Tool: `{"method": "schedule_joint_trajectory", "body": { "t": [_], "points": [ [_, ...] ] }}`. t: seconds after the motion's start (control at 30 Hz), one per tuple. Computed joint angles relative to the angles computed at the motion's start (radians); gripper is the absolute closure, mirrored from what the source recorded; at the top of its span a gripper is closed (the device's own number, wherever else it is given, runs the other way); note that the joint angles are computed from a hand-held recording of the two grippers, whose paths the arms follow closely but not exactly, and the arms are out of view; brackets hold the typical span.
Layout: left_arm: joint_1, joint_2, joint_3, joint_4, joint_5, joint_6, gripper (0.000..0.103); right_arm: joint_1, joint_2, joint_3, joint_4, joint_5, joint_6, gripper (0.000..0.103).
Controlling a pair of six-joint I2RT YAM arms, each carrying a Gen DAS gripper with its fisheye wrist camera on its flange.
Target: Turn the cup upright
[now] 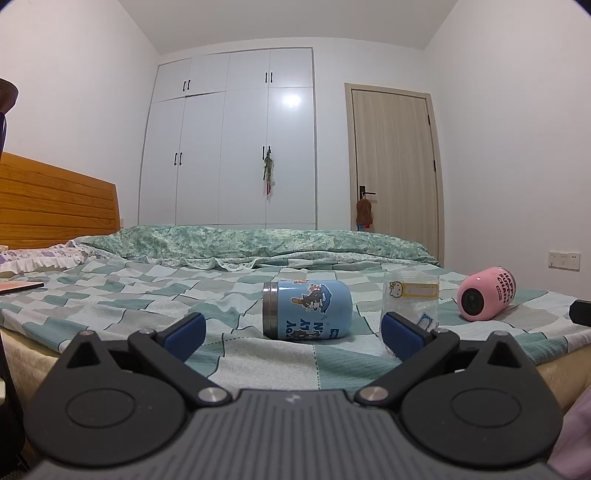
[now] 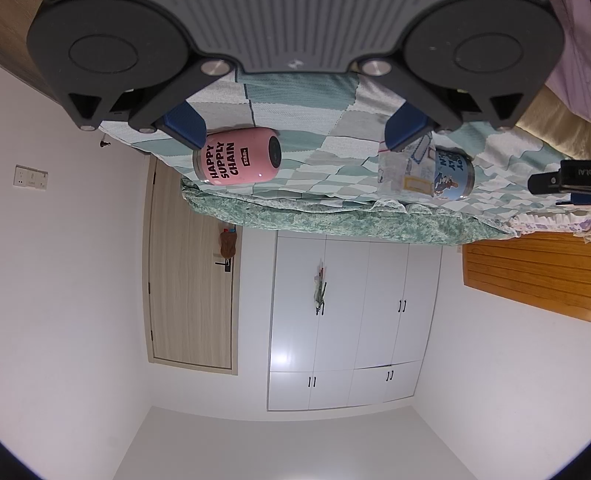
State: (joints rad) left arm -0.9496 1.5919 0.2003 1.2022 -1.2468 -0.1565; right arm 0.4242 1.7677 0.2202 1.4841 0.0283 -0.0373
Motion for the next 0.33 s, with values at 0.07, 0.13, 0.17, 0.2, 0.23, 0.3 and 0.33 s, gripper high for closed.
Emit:
{"method": "schedule_joint_trajectory", "body": {
  "t": [0.07,0.13,0.17,0.2,0.23,0.3,0.33],
  "points": [
    [-0.004,0.002,-0.007,0.021,-0.002,0.01,0.0,0.0,0.0,0.0,0.0,0.0,0.0,0.0],
    [-0.003,0.006,-0.008,0.029,-0.004,0.011,0.0,0.0,0.0,0.0,0.0,0.0,0.0,0.0],
    [-0.004,0.008,-0.01,0.033,-0.007,0.01,0.0,0.0,0.0,0.0,0.0,0.0,0.0,0.0],
    [-0.002,0.008,-0.011,0.035,-0.005,0.009,0.0,0.0,0.0,0.0,0.0,0.0,0.0,0.0],
    [0.0,0.009,-0.012,0.034,-0.003,0.006,0.0,0.0,0.0,0.0,0.0,0.0,0.0,0.0],
    [0.002,0.009,-0.012,0.033,0.001,0.004,0.0,0.0,-0.001,0.0,-0.001,0.0,0.0,0.0],
    [0.003,0.008,-0.011,0.03,0.004,0.003,0.0,0.0,-0.001,0.0,-0.001,0.0,0.0,0.0]
  ]
}}
